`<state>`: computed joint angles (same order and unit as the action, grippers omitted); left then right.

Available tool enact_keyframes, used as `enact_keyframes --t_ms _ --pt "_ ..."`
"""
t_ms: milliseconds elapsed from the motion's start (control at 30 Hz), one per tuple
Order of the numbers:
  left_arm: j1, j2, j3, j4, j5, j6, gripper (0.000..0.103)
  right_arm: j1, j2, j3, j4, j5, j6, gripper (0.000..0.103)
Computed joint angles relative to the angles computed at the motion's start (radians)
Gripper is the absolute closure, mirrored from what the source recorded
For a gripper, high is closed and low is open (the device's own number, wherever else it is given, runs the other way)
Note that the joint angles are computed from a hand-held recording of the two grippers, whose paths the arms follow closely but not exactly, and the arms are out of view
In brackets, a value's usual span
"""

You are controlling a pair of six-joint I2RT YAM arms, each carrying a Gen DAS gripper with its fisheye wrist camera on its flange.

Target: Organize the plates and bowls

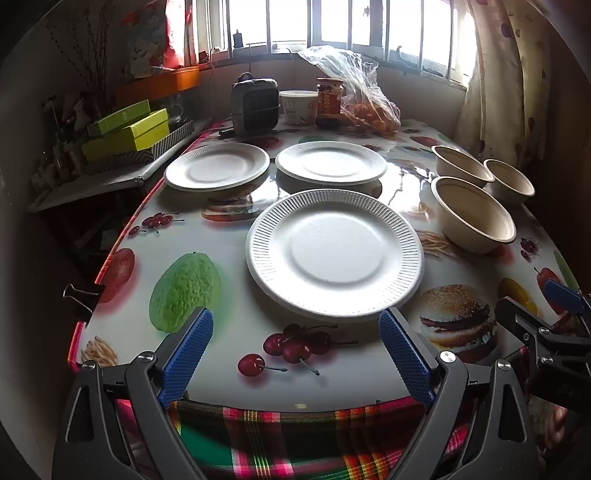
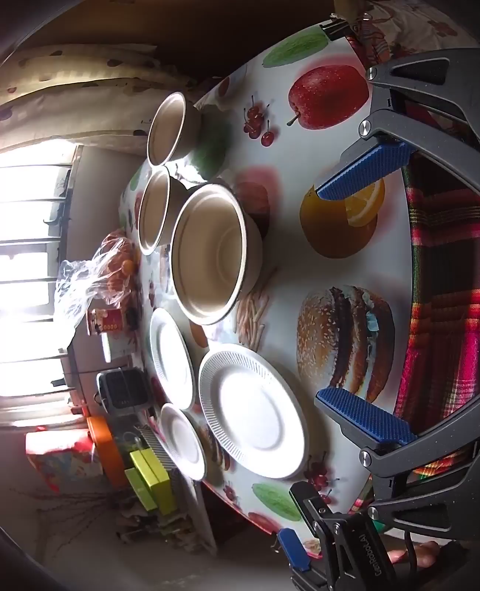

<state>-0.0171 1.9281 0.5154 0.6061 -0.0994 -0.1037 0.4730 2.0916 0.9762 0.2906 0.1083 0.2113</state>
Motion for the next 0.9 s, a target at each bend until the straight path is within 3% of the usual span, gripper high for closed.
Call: enact_keyframes --t_ms 500,900 --pt "0.01 -0.018 0.021 -0.054 -0.002 -0.007 0.011 0.007 -0.001 -0.005 0.029 -0.003 -0.004 0.0" --pt "0.008 0.025 0.041 -0.037 -0.017 0.0 0.011 0.006 0.012 0.023 0.021 -0.007 -0.024 0.0"
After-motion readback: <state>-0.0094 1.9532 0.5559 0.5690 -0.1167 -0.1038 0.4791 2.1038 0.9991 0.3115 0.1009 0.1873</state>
